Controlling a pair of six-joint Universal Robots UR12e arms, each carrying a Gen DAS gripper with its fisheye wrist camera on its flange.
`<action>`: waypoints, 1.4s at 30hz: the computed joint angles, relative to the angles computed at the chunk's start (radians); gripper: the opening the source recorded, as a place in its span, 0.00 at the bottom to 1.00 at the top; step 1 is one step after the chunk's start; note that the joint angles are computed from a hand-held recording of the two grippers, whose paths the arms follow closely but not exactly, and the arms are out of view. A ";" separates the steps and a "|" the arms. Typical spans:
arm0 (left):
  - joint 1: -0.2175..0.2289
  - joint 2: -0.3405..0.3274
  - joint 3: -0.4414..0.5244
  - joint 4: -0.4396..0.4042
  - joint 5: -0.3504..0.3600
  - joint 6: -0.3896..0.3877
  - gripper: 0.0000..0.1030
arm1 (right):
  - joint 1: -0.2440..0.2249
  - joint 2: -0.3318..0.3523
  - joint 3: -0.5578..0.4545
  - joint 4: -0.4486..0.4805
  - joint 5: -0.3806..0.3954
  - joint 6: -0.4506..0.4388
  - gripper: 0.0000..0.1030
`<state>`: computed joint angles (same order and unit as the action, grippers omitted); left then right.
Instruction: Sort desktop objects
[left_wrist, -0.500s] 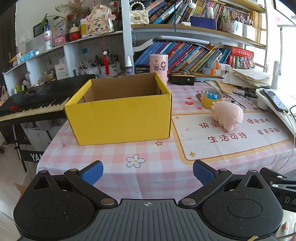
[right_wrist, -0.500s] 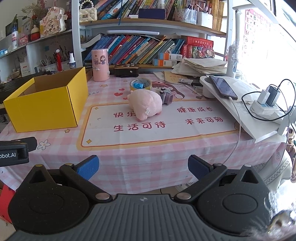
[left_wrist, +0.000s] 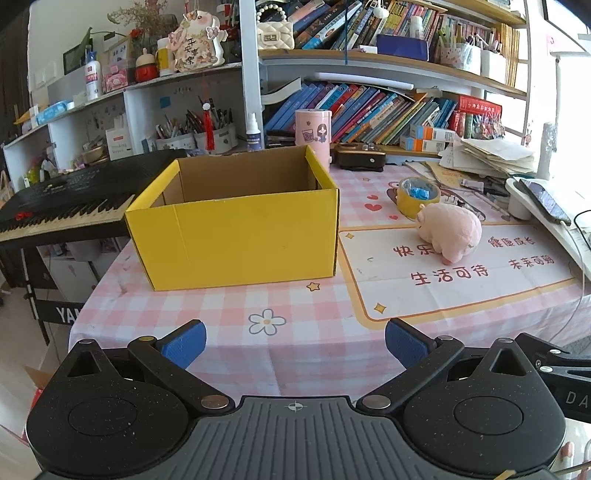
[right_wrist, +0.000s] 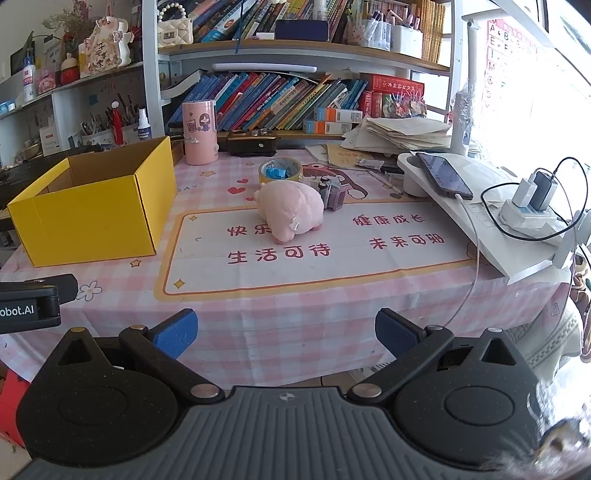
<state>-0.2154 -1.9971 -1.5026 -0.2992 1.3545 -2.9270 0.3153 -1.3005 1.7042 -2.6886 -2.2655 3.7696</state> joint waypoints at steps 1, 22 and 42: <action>-0.001 0.000 0.001 -0.002 0.002 0.001 1.00 | 0.000 0.000 0.000 0.001 -0.001 0.000 1.00; 0.008 -0.004 0.006 -0.011 -0.042 0.027 1.00 | 0.003 0.005 -0.007 0.012 -0.001 0.010 1.00; 0.029 -0.018 0.014 0.002 -0.109 0.017 1.00 | 0.007 0.018 -0.029 0.045 -0.008 0.039 1.00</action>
<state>-0.1859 -2.0150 -1.4882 -0.2972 1.2455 -2.9104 0.3219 -1.2827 1.6748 -2.6433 -2.2736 3.8090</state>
